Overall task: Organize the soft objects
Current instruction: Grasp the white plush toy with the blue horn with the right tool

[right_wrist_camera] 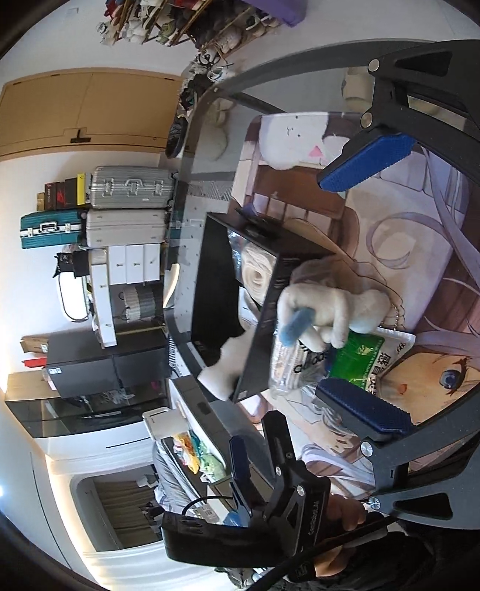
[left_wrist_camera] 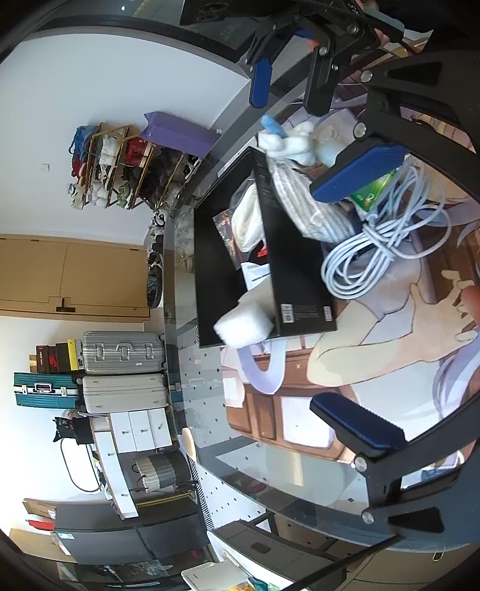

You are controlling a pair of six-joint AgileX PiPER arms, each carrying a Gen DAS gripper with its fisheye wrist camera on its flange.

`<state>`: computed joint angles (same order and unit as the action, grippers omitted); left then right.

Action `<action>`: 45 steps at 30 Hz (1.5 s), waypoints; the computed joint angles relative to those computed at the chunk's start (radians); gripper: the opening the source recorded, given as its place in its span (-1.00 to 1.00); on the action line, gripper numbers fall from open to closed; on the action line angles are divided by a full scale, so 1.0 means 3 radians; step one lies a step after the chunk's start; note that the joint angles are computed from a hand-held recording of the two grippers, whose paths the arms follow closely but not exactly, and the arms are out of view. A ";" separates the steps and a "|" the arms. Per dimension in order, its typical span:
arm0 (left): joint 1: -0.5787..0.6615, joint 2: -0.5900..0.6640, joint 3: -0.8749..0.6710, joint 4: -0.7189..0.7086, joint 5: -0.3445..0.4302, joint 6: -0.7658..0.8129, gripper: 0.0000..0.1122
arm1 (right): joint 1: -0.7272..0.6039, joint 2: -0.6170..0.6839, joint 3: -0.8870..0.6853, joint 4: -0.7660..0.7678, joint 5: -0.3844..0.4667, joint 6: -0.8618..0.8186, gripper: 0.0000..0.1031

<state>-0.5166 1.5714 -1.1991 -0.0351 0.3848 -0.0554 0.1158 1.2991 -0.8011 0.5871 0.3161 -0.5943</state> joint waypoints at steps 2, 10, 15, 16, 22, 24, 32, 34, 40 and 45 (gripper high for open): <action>-0.0015 0.0006 0.0012 -0.0016 0.0001 0.0015 0.84 | 0.0028 0.0043 -0.0002 -0.0044 -0.0015 0.0047 0.98; -0.0106 0.0007 0.0061 0.0009 -0.0011 -0.0008 0.84 | 0.0138 0.0301 -0.0093 -0.0418 -0.0061 0.0514 0.99; -0.0141 0.0003 0.0052 0.0009 0.0033 0.0016 0.84 | 0.0185 0.0375 -0.0110 -0.0543 -0.0097 0.0679 0.98; -0.0144 0.0004 0.0048 0.0009 0.0042 0.0020 0.84 | 0.0193 0.0398 -0.0123 -0.0599 -0.0102 0.0752 0.98; -0.0164 0.0014 0.0047 0.0004 0.0085 0.0076 0.84 | 0.0177 0.0455 -0.0152 -0.0750 -0.0095 0.0947 0.99; -0.0173 0.0029 0.0028 0.0006 0.0109 0.0083 0.84 | 0.0164 0.0467 -0.0159 -0.0758 -0.0093 0.0958 0.98; -0.0207 0.0049 0.0019 0.0013 0.0141 0.0107 0.84 | 0.0151 0.0485 -0.0154 -0.0910 -0.0084 0.1160 0.98; -0.0218 0.0054 0.0021 0.0040 0.0141 0.0081 0.84 | 0.0155 0.0508 -0.0175 -0.0841 -0.0075 0.1100 0.98; -0.0221 0.0065 0.0008 0.0071 0.0149 0.0057 0.84 | 0.0173 0.0518 -0.0153 -0.0547 -0.0072 0.0811 0.55; -0.0219 0.0063 0.0008 0.0057 0.0150 0.0069 0.84 | 0.0200 0.0503 -0.0124 -0.0495 -0.0069 0.0761 0.45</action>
<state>-0.5823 1.5903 -1.1967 -0.0182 0.4300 -0.0347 0.1758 1.4499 -0.8384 0.4385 0.2956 -0.3659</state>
